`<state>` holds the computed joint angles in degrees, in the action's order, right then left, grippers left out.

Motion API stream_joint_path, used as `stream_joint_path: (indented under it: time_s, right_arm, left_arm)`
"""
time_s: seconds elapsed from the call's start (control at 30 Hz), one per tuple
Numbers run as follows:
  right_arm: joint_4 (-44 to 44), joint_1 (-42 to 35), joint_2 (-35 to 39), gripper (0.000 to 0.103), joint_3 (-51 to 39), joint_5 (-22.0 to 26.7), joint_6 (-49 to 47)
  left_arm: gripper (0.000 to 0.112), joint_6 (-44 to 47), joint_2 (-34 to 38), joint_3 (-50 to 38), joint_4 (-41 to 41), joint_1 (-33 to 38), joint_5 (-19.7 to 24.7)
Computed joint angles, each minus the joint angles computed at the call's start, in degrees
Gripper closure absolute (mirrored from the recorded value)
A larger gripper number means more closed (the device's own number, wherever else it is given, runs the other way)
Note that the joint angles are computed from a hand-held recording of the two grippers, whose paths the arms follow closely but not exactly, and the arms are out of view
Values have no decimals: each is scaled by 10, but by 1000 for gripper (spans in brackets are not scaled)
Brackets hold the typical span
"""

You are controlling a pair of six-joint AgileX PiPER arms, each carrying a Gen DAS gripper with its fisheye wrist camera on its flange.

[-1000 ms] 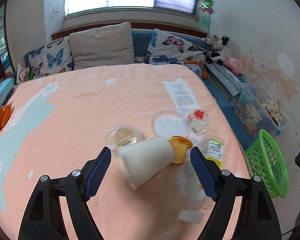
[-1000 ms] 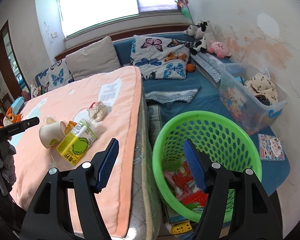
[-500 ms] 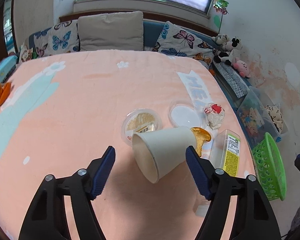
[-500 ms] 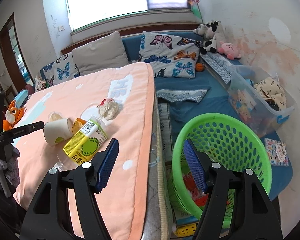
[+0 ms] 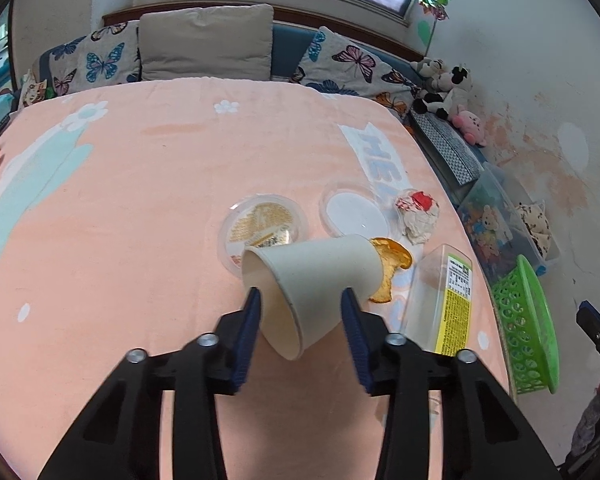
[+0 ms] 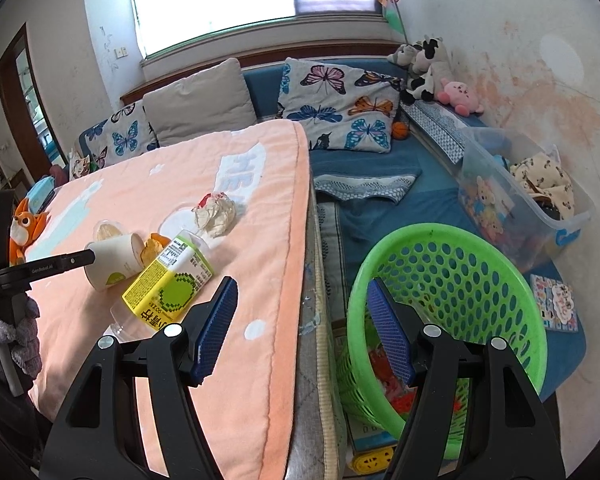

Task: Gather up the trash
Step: 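Grasp the white paper cup by its rim with the left gripper, then hold the paper cup with the left gripper while the right gripper grasps the crumpled red-and-white wrapper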

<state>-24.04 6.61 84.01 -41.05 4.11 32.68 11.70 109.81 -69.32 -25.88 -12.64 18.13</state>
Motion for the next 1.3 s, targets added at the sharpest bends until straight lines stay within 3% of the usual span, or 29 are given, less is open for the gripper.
stream_joint_path:
  time_s: [0.17,0.47,0.57,0.73,0.83,1.3]
  right_arm:
    - [3,-1,2,35,-1,-2,-6]
    - [-134,16,2,35,-3,1,132]
    - [-135,23,4,35,-6,2,135]
    - [-181,33,8,35,-6,1,184]
    - [-149,39,12,35,-13,7,156]
    - [-160,58,24,35,-29,16,171]
  left_arm:
    - [95,46,2,1,-40,-3,3]
    - [105,87,-9,4,-70,-6,7]
    - [108,96,-20,10,-79,-7,6]
    - [109,110,-42,26,-87,-12,-2]
    - [109,115,-50,30,-88,-10,-3]
    - [109,144,-75,46,-109,6,-4]
